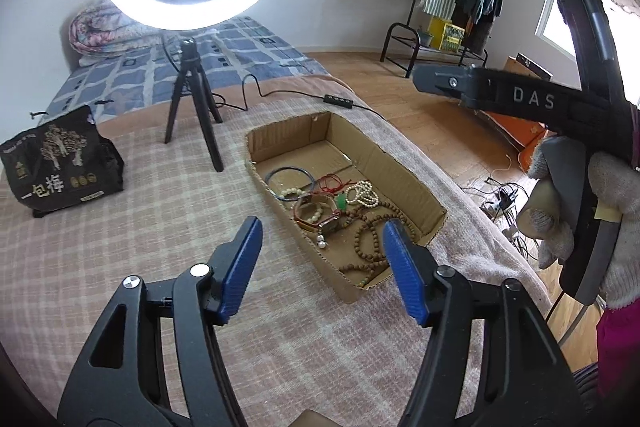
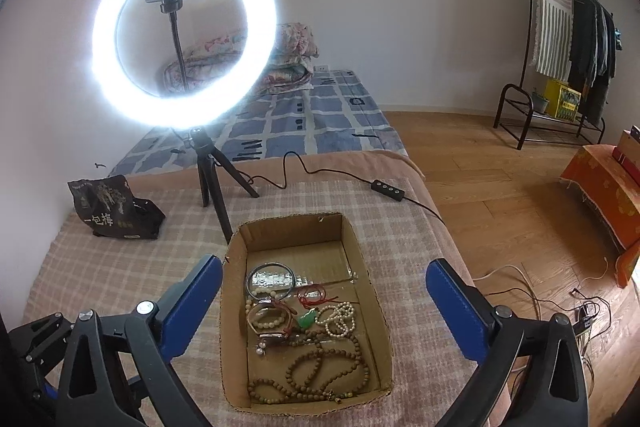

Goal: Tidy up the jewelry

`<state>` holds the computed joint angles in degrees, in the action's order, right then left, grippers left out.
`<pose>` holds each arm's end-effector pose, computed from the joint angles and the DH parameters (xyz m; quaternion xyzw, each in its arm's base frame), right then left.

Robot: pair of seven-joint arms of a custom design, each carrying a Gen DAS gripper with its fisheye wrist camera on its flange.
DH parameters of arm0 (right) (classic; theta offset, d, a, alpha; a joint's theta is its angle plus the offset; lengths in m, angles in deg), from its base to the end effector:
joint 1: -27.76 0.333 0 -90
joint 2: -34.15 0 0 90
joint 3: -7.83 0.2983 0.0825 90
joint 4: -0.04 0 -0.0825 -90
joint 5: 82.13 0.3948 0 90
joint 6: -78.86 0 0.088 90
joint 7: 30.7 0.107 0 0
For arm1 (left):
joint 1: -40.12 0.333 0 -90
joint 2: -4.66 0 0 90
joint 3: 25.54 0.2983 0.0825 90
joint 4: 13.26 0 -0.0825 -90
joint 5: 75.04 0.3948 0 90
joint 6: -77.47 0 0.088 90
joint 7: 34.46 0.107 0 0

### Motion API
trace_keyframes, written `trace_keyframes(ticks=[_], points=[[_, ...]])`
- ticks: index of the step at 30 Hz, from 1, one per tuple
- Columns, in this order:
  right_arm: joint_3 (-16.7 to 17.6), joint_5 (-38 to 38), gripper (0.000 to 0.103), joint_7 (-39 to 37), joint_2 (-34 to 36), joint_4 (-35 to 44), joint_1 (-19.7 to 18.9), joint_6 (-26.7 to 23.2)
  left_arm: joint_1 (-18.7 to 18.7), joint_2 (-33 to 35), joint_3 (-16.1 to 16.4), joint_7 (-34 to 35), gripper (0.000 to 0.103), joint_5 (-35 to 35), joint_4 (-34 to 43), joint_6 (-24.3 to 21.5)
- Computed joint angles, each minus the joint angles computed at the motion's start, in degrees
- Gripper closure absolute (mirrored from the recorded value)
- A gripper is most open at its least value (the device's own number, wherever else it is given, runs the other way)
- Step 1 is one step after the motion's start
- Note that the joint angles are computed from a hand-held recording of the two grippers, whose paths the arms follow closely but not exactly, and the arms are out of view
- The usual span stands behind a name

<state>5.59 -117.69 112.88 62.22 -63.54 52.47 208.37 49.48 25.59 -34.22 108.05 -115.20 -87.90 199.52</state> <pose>0.6915 0.2784 0.6034 -0.5390 0.7266 -0.3288 0.2708 0.7113 0.0006 0.5836 -0.4094 0.8151 -0.3989 0.0944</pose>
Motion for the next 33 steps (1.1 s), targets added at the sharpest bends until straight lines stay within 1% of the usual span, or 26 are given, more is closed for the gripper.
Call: trace_keyframes(ticks=[5, 8, 12, 14, 16, 17, 22, 27, 29, 30, 31, 33], points=[[-0.51, -3.07, 0.0, 1.97, -1.05, -0.33, 2.26, -1.77, 1.66, -2.96, 0.46, 1.87, 0.033, -2.65, -2.83, 1.22], [-0.45, -4.67, 0.0, 3.61, -2.15, -1.26, 3.23, -2.28, 2.14, -4.68, 0.97, 2.87, 0.024, -3.94, -4.49, 2.0], [-0.25, -6.81, 0.0, 5.2, -3.23, -1.96, 4.17, -3.0, 2.85, -7.27, 1.64, 4.45, 0.023, -6.3, -6.89, 2.38], [-0.18, -8.19, 0.0, 6.33, -4.0, -2.55, 4.87, -3.65, 2.84, -8.71, 2.12, 5.26, 0.02, -6.89, -8.29, 2.72], [0.12, -9.08, 0.0, 7.46, -5.36, -4.35, 5.02, -3.18, 2.87, -10.06, 2.56, 6.05, 0.015, -7.77, -9.66, 2.68], [0.35, -9.4, 0.0, 7.84, -5.84, -4.99, 5.03, -3.08, 2.82, -10.83, 2.8, 6.45, 0.014, -8.05, -10.51, 2.86], [1.52, -10.96, 0.0, 9.49, -8.39, -8.85, 4.92, -2.78, 2.31, -13.53, 4.0, 8.22, 0.013, -8.67, -13.33, 3.56], [2.24, -12.67, 0.0, 10.14, -9.17, -10.19, 5.12, -3.71, 1.78, -15.37, 4.87, 8.96, 0.012, -8.95, -15.14, 5.13], [2.69, -12.06, 0.0, 9.93, -9.37, -10.58, 4.78, -3.46, 1.44, -15.93, 5.04, 9.25, 0.009, -8.86, -15.82, 6.39], [2.87, -11.91, 0.0, 9.78, -9.75, -11.17, 4.63, -2.91, 1.29, -16.17, 5.13, 9.38, 0.002, -8.68, -16.1, 6.98], [2.99, -11.98, 0.0, 9.29, -9.72, -11.23, 4.57, -2.77, 1.19, -16.42, 5.2, 9.69, 0.001, -8.87, -16.42, 7.42], [2.97, -12.75, 0.0, 8.72, -9.28, -10.78, 4.93, -3.99, 0.92, -17.2, 5.28, 10.78, 0.001, -9.74, -17.58, 9.26]])
